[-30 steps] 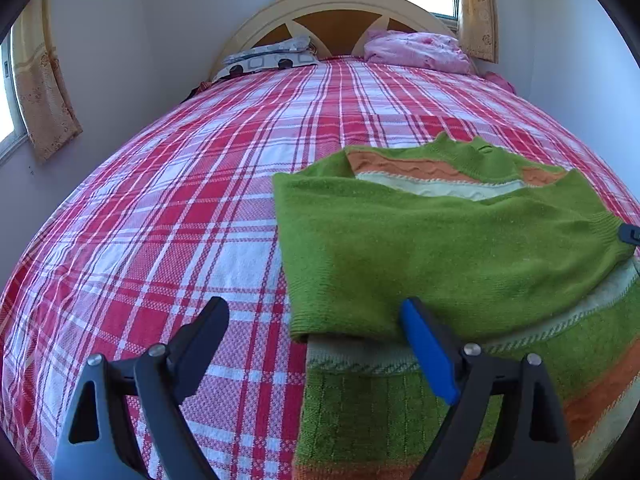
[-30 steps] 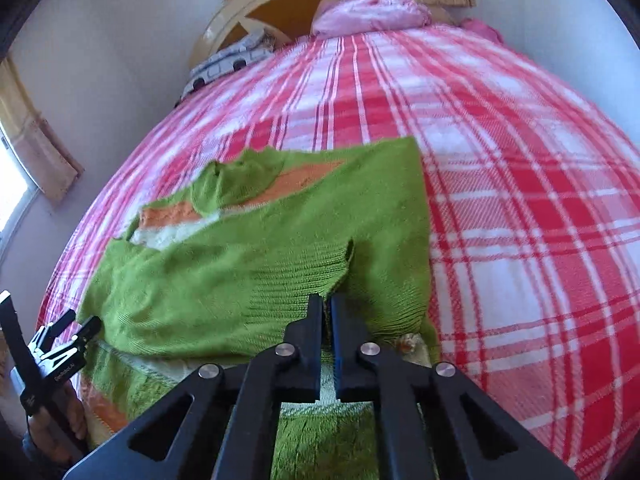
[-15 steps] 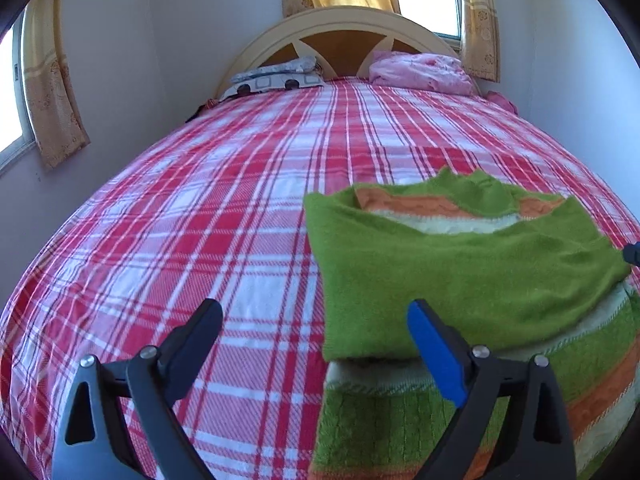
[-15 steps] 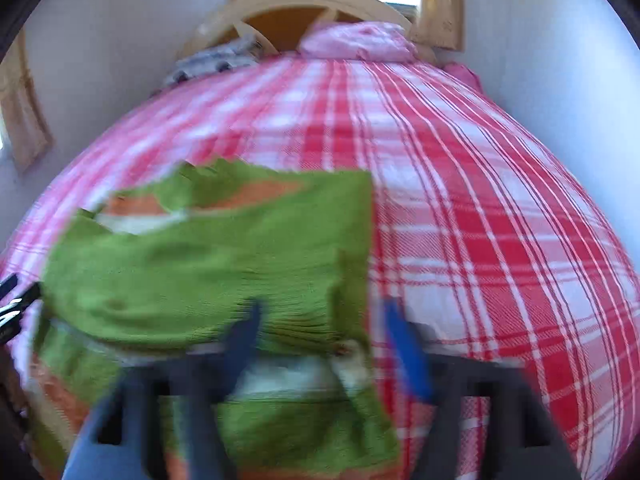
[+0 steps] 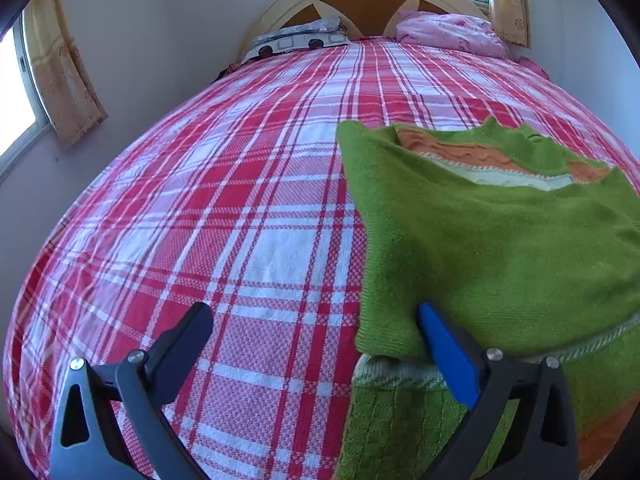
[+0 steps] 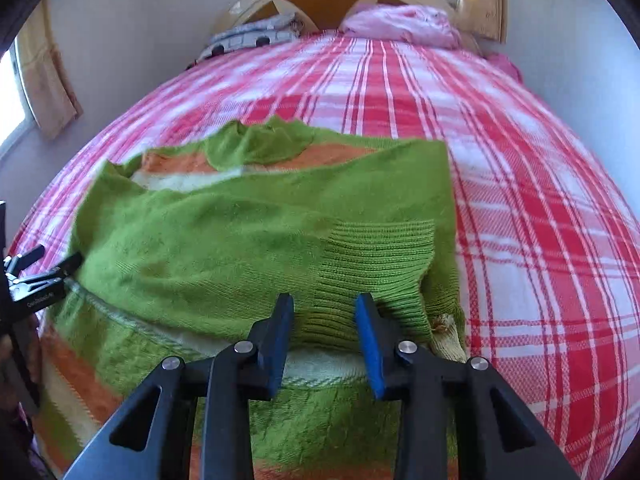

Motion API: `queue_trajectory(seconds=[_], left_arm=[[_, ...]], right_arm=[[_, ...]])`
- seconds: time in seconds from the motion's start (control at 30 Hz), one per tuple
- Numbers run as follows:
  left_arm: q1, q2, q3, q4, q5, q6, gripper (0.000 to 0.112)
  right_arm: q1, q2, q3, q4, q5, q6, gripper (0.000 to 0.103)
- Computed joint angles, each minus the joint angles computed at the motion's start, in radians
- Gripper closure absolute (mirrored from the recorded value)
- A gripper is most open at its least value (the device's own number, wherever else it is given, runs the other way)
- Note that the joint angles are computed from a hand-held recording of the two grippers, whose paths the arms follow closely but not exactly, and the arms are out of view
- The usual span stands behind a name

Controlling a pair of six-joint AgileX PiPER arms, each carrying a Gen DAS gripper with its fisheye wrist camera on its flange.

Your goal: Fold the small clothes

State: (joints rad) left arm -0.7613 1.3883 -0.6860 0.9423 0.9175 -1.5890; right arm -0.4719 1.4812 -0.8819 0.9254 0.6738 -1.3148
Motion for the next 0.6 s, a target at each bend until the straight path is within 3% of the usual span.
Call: queue_trajectory(seconds=[0.23,0.6], left_arm=[[-0.084,-0.094,0.04,-0.06,0.012,-0.007,0.009],[-0.426,-0.205,0.132,-0.136,0.219,-0.198,0.009]], right_arm=[[-0.017,-0.029,0.021,0.001,0.014,-0.023,0.068],[-0.132,-0.118,0.133,0.05,0.086,-0.153,0.059]])
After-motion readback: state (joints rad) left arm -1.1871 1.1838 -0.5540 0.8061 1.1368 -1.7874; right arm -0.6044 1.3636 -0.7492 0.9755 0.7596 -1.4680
